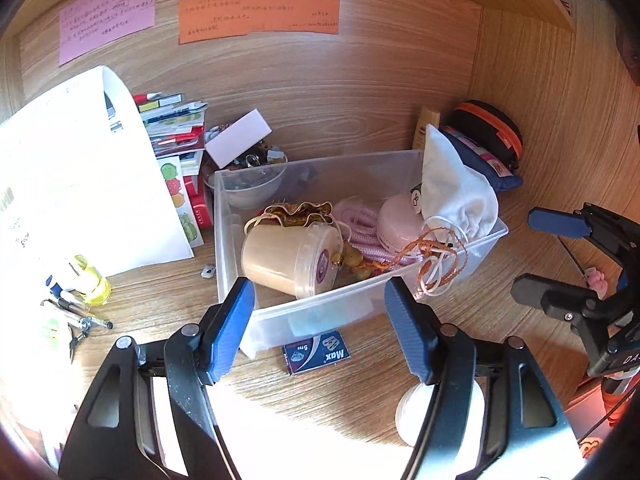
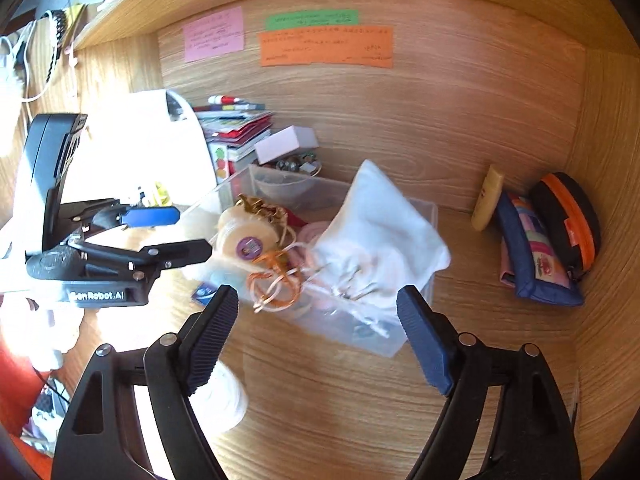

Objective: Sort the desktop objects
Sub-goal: 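Move the left tool to the blue Max box while the right tool approaches the white round tub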

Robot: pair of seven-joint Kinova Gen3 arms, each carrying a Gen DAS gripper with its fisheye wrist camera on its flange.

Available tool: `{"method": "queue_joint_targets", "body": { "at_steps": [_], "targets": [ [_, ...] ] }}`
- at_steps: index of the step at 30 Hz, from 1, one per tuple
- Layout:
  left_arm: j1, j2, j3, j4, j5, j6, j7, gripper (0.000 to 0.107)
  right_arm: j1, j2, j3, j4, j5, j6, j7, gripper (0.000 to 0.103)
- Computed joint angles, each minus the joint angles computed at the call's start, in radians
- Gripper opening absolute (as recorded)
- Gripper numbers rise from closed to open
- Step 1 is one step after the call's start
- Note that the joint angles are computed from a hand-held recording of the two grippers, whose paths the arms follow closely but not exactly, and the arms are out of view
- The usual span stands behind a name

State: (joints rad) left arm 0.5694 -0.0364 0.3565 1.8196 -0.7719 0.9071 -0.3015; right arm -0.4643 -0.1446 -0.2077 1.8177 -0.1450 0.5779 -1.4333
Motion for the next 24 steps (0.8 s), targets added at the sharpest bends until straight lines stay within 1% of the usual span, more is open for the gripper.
{"method": "queue_joint_targets", "body": {
  "at_steps": [3, 9, 10, 16, 19, 21, 24],
  "targets": [
    [0.003, -0.007, 0.005, 0.012, 0.014, 0.023, 0.014, 0.071, -0.018, -0.007, 0.007, 0.015, -0.034, 0.015, 0.032, 0.079],
    [0.005, -0.014, 0.012, 0.045, 0.063, 0.051, 0.022, 0.071, -0.056, -0.002, 0.019, 0.052, -0.121, 0.060, 0.113, 0.080],
    [0.006, -0.014, 0.013, 0.051, 0.070, 0.054, 0.023, 0.071, -0.051, -0.002, 0.015, 0.052, -0.126, 0.060, 0.119, 0.080],
    [0.005, -0.013, 0.009, 0.088, 0.129, 0.058, 0.011, 0.072, -0.065, 0.015, -0.016, 0.069, -0.115, 0.101, 0.128, 0.080],
    [-0.001, -0.009, -0.002, 0.101, 0.175, 0.040, -0.014, 0.072, -0.071, 0.017, -0.038, 0.081, -0.083, 0.103, 0.113, 0.080],
    [-0.003, -0.005, -0.006, 0.107, 0.193, 0.029, -0.022, 0.072, -0.076, 0.032, -0.059, 0.078, -0.047, 0.109, 0.082, 0.080],
    [-0.010, -0.001, -0.015, 0.111, 0.215, 0.002, -0.041, 0.072, -0.086, 0.042, -0.061, 0.078, -0.033, 0.111, 0.070, 0.080]
  ]
}}
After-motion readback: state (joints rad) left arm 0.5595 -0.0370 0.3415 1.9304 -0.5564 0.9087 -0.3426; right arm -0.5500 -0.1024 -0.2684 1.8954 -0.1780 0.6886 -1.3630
